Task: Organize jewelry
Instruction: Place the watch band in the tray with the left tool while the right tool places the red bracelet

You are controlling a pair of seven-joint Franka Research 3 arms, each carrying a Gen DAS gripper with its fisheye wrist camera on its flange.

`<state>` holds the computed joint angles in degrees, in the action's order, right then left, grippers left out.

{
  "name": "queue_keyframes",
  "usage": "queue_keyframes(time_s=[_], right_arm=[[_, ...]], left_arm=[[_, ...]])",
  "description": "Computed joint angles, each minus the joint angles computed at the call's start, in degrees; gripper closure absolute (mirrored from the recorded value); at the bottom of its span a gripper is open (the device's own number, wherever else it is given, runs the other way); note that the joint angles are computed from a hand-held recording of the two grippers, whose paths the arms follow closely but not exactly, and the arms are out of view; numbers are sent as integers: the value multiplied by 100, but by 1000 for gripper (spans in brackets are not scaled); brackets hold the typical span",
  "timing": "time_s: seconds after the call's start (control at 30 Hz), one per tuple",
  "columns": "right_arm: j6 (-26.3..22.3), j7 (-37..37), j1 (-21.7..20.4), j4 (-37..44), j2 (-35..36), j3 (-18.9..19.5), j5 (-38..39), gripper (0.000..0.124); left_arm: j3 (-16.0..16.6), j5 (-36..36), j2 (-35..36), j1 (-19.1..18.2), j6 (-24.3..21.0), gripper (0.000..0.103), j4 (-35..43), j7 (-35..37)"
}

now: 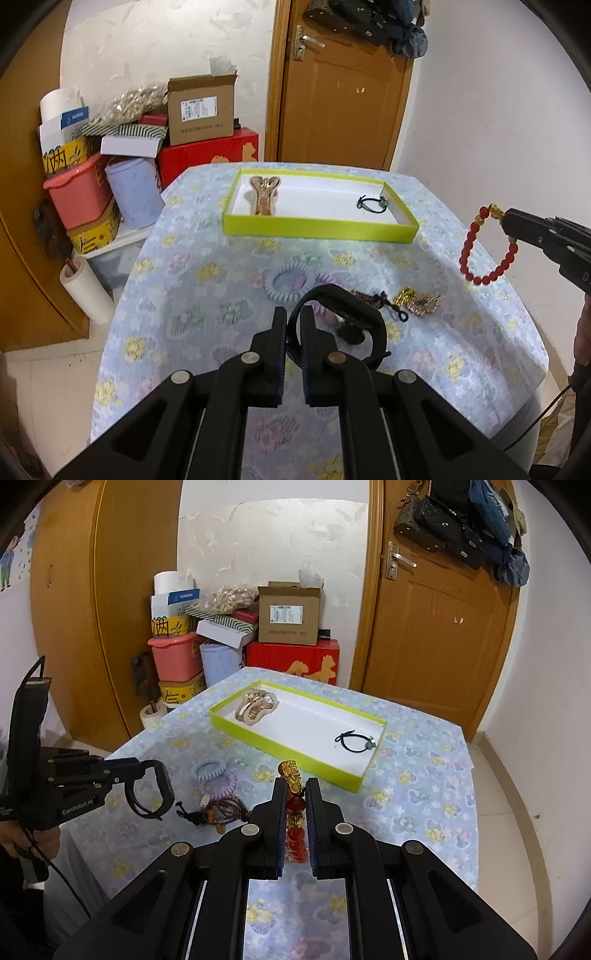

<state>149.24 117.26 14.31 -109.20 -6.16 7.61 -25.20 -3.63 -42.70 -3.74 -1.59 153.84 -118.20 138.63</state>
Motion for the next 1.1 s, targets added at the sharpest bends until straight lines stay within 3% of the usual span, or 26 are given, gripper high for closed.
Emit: queue_keyframes(time_s=[0.47,1.1], right_arm=[[1,-317,48,605,562,-247,259,114],[-183,-1017,306,2342,2017,-858,803,114]], left_arm=[[-304,463,828,221,-157,96,1112,-464],[-989,2458,3226,542,-1081,96,4247,-2441]])
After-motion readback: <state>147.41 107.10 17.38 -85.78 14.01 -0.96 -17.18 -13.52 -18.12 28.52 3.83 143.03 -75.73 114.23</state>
